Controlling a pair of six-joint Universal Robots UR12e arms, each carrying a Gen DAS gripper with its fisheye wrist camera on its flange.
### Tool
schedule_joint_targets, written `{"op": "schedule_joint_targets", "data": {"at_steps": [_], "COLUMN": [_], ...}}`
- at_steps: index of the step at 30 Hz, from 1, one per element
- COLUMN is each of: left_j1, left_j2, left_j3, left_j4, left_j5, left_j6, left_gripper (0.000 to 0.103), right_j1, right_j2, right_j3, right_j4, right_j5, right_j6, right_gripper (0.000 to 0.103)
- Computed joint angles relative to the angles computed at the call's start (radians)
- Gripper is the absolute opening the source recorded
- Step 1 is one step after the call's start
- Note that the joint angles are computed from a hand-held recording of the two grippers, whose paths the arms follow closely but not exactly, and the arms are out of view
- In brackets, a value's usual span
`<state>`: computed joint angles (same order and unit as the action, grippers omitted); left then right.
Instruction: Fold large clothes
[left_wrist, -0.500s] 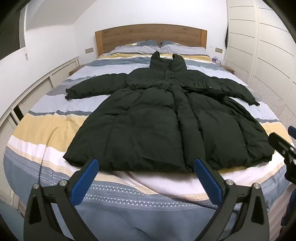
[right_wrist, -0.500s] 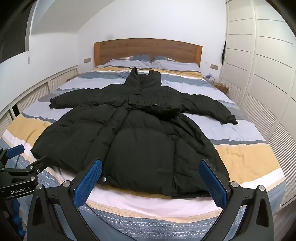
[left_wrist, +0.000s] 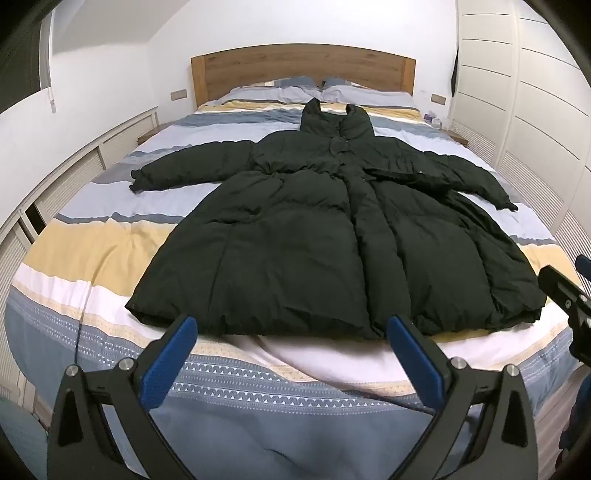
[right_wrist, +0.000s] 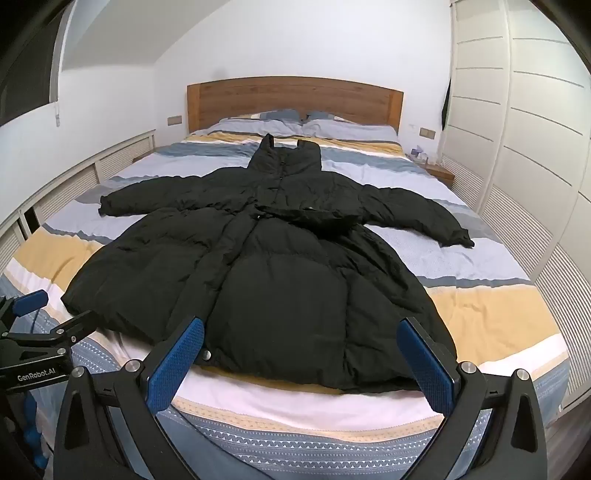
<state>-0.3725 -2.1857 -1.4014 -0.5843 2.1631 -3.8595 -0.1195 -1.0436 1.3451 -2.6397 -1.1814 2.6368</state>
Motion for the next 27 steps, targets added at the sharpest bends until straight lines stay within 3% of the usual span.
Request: {"op": "schedule_joint_targets", "data": {"at_steps": [27], "left_j1": [-0.023], "left_j2": [0.021], "left_j3": [0.01], "left_j4": [-0.04], "left_j5": [0.067], "left_j6": [-0.003], "left_gripper": [0.103], "right_j1": [-0.023], "right_j2": [-0.016], "right_j3": [0.008], "right_j4": [0.02], "right_j5": [0.068], "right_j6": [0.01], "right_gripper": [0.102]}}
